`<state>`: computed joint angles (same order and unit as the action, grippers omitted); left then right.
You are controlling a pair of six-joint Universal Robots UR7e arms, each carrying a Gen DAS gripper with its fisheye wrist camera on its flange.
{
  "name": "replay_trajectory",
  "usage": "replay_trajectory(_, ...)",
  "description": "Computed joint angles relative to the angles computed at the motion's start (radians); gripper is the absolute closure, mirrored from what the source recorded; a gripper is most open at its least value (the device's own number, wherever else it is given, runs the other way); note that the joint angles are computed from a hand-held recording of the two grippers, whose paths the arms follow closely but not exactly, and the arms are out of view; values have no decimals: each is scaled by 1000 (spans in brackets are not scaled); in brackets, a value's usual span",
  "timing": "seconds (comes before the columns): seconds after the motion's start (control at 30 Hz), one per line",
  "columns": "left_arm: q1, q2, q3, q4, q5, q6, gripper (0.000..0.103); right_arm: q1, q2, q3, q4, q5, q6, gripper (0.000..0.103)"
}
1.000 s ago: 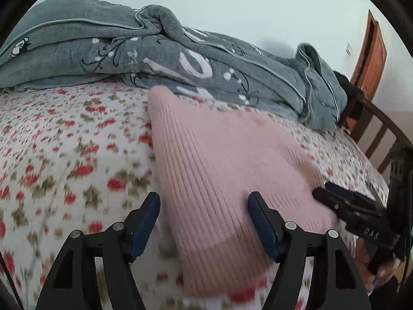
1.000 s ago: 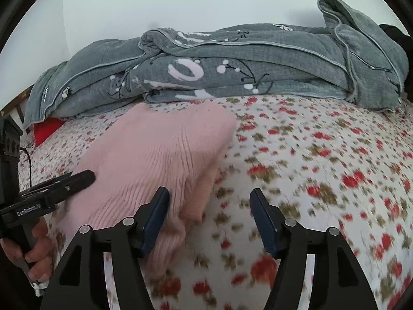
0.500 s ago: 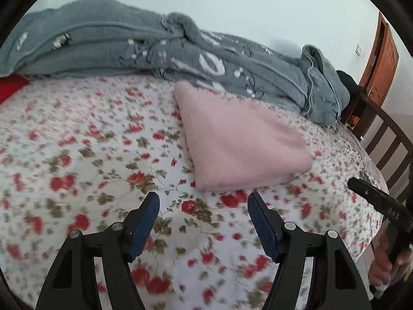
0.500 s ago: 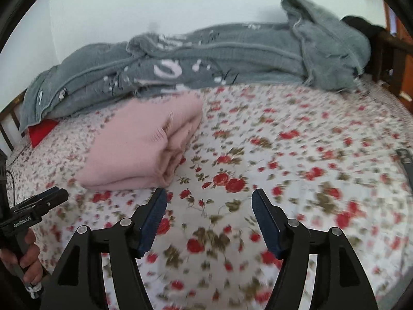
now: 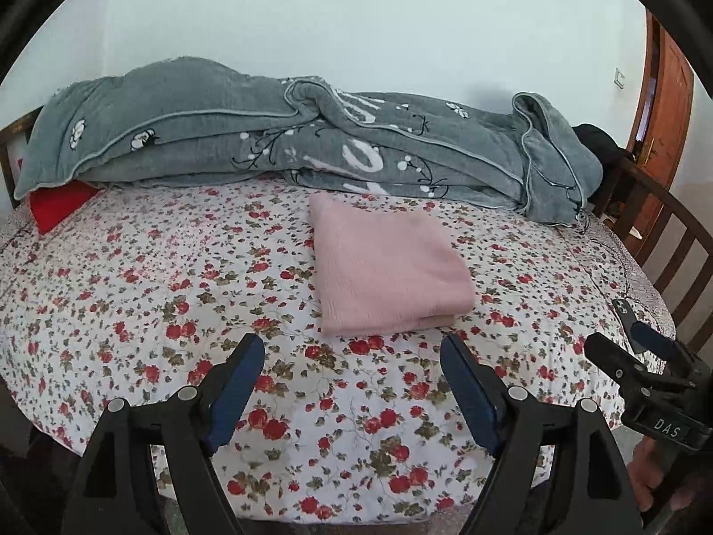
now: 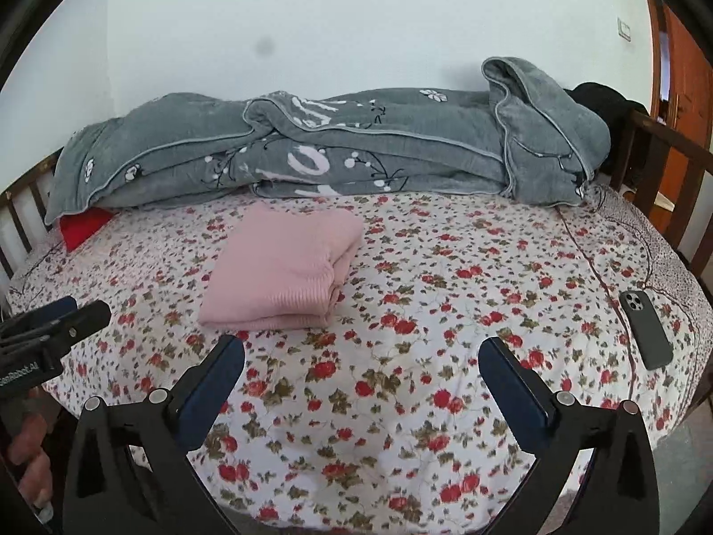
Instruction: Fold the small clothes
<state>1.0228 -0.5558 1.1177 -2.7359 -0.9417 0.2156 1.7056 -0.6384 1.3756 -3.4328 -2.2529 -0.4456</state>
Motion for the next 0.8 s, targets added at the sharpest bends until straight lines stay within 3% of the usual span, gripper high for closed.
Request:
replay_trajectory(0.17, -26, -9, 29, -56, 58, 38, 23, 16, -9, 22, -46, -30, -17, 0)
replay_trajectory(0.8, -47, -22, 61, -116, 75, 52, 23, 29, -42, 64, -101, -33, -23, 0)
